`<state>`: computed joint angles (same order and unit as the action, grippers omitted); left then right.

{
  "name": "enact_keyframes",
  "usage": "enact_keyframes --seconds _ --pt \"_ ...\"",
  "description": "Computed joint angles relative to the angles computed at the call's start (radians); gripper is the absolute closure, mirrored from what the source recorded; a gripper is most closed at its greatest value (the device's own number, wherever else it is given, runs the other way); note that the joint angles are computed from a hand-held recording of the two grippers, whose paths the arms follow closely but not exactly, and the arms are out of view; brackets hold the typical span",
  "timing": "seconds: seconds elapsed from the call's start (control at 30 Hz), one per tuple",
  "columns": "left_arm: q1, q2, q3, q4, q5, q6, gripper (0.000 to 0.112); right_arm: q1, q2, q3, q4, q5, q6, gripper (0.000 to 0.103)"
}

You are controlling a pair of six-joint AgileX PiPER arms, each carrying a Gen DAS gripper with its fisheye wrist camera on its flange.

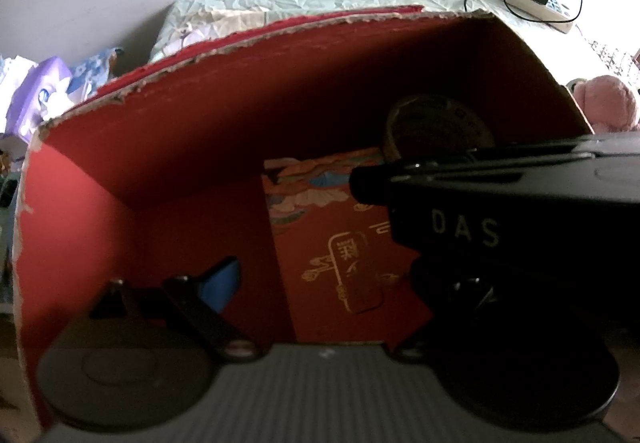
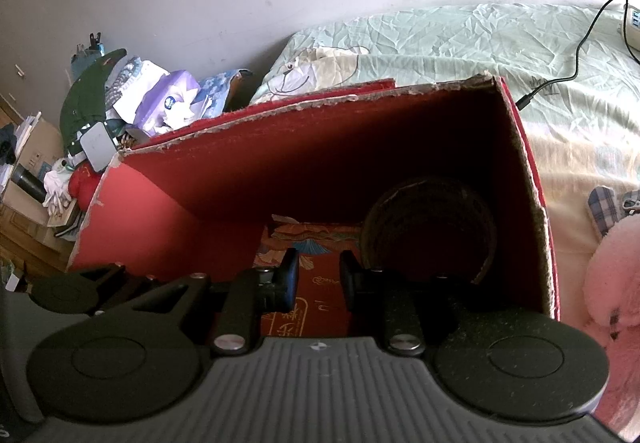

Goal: Organize objects
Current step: 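Lower the gift box upright inside the red box with the right gripper, then open the right gripper and withdraw it from the red box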

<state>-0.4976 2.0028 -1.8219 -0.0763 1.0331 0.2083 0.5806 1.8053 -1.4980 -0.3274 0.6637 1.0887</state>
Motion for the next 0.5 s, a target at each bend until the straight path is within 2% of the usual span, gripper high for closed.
enact_keyframes --seconds 0.5 --pt "-0.005 0.006 -0.003 -0.003 0.002 0.015 0.021 0.007 0.0 0.002 -0.032 0.005 0.037 0.079"
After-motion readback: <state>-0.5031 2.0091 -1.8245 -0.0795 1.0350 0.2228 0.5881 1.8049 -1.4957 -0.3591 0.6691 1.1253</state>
